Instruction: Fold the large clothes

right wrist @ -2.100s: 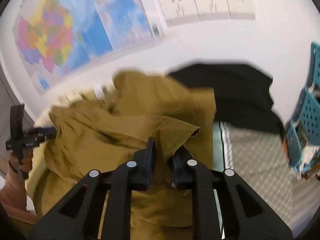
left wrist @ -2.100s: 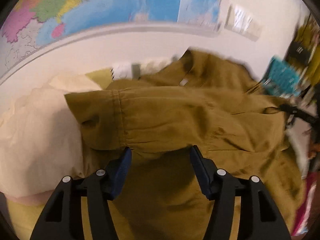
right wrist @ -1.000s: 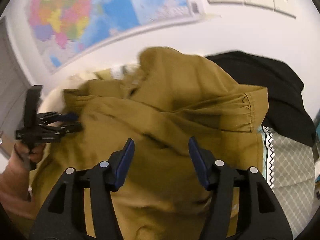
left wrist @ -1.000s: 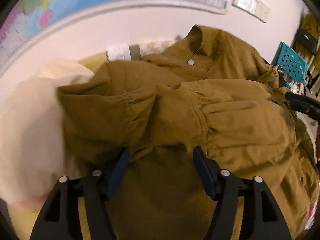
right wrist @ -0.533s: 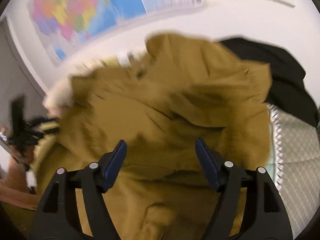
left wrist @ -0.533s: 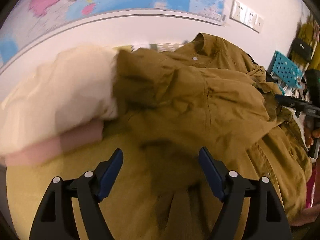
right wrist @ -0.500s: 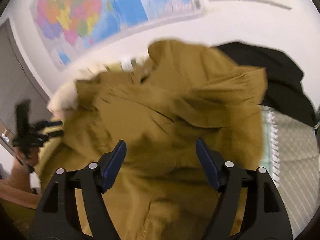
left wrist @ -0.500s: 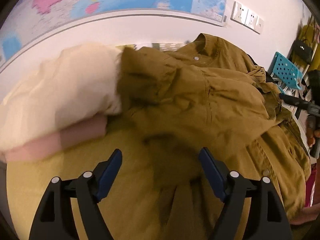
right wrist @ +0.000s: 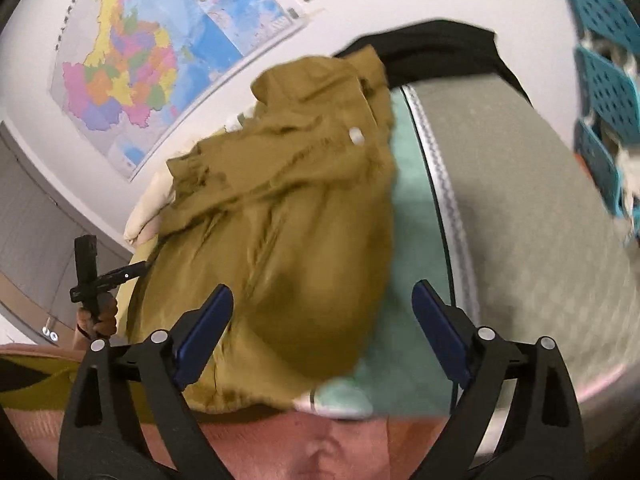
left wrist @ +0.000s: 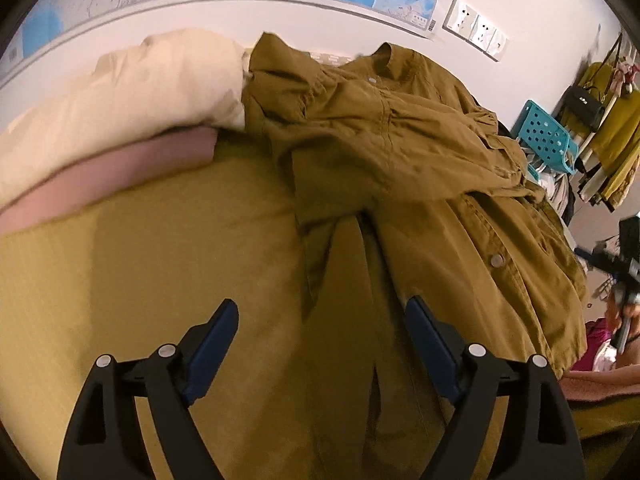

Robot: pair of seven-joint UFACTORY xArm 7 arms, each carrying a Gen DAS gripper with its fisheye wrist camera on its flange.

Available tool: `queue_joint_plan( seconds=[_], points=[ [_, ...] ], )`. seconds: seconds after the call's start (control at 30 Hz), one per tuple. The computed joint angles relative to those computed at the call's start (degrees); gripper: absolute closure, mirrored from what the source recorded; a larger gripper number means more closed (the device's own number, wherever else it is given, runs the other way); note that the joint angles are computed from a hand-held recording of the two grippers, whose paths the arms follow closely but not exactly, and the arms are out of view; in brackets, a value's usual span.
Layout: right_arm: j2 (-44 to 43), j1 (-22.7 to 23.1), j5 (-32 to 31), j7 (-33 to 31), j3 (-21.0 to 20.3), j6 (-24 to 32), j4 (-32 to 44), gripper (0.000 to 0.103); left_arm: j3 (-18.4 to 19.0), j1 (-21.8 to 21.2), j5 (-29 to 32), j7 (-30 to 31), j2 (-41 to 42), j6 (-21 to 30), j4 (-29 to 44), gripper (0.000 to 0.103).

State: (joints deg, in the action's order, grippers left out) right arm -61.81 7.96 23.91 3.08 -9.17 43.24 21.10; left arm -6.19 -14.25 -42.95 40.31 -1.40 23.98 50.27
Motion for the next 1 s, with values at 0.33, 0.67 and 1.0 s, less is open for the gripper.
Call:
queue_joint_plan(
  seconds=[0.33,0.67,1.0],
  points=[
    [-3.3,7.8,3.0,-3.5,3.1,-9.0,-7.1,0.022,0.0,-1.9,-4.3,4.4,-1.9,2.0,-3.4,0.02],
    [-16.4,9.4,6.2,-3.6,-2.9,-4.0,-3.8,0.087,1.5,-2.3,-8.6,6.9,-4.5,3.0,-5.5,0.019],
    [-20.9,-4.4,-0.5,2.8,-3.0,6.5,-9.6,0.019,1.8,-2.3,-7.1,5.9,-5.3,3.0,-6.8,0.019]
  ],
)
